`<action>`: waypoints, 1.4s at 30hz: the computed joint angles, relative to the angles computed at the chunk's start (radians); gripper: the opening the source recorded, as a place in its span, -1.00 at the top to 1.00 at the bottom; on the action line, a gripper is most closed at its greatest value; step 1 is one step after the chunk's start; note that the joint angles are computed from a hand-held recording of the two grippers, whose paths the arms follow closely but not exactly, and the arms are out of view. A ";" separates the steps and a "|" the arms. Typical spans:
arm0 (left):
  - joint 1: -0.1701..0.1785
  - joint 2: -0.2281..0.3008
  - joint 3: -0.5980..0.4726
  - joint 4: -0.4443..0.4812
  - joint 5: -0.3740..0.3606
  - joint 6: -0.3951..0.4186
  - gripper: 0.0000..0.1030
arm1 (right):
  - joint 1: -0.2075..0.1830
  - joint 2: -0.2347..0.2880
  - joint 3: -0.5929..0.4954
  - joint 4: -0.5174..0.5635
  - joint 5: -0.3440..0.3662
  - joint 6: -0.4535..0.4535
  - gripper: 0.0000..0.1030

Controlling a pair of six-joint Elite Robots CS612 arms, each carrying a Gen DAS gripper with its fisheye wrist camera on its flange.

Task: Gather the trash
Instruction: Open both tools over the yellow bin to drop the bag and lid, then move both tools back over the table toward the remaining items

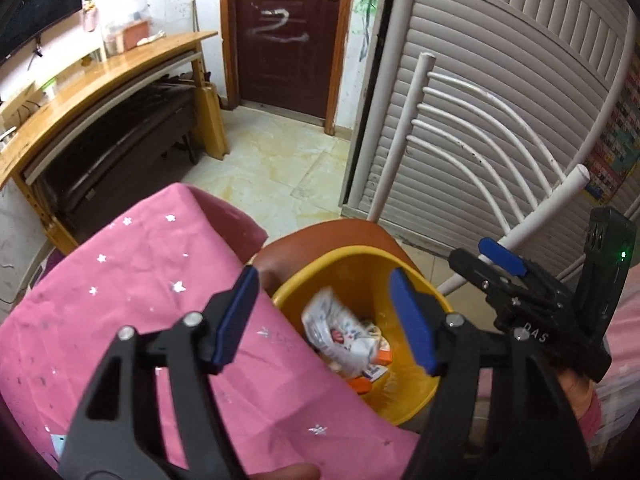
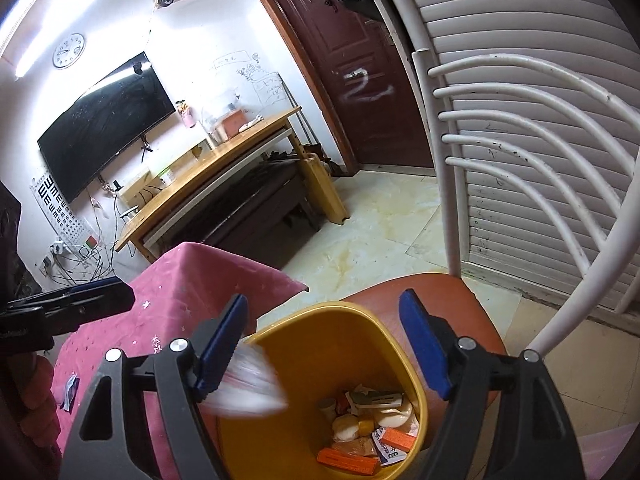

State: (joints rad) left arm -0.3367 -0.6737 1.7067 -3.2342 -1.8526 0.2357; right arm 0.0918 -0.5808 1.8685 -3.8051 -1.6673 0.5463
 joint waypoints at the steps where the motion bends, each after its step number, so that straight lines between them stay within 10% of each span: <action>1: 0.001 -0.002 0.002 -0.003 0.005 -0.004 -0.26 | 0.000 0.001 -0.001 0.000 0.004 -0.001 -0.41; 18: 0.091 -0.039 0.052 -0.067 -0.041 -0.115 -0.35 | 0.039 -0.001 -0.044 -0.010 0.068 -0.103 -0.45; 42: 0.300 -0.039 0.123 -0.191 0.086 -0.262 -0.65 | 0.177 -0.029 -0.190 0.213 0.146 -0.363 -0.64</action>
